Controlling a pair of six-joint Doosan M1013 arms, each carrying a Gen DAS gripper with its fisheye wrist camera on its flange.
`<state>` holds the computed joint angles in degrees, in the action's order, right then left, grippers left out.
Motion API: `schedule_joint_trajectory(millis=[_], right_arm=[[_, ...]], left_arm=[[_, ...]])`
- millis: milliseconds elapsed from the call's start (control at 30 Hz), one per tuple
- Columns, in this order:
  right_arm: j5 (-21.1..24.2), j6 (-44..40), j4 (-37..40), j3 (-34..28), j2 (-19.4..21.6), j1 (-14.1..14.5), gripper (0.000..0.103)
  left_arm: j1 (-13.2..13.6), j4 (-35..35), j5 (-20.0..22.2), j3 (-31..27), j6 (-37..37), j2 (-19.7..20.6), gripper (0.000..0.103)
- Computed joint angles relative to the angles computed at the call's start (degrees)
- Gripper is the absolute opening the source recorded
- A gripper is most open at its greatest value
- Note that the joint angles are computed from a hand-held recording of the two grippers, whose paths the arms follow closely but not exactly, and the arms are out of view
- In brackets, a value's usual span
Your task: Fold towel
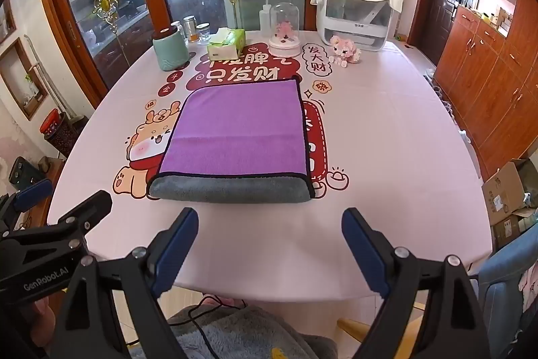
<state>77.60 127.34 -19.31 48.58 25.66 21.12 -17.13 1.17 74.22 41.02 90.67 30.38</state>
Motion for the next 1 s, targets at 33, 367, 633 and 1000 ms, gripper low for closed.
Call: schedule_joint_trajectory(millis=[33, 367, 633, 1000], right_arm=[[-0.07, 0.04, 0.06, 0.05, -0.03, -0.02, 0.088], [0.06, 0.69, -0.01, 0.33, -0.06, 0.11, 0.088], [0.02, 0.47, 0.56, 0.19, -0.06, -0.26, 0.088], [0.38, 0.38, 0.82, -0.43, 0.31, -0.33, 0.088]], left_arm=[[-0.01, 0.03, -0.08, 0.04, 0.00, -0.02, 0.102], [-0.36, -0.09, 0.46, -1.06, 0.21, 0.67, 0.102], [-0.33, -0.10, 0.34, -0.61, 0.35, 0.31, 0.102], [-0.19, -0.59, 0.97, -1.58, 0.92, 1.10, 0.102]])
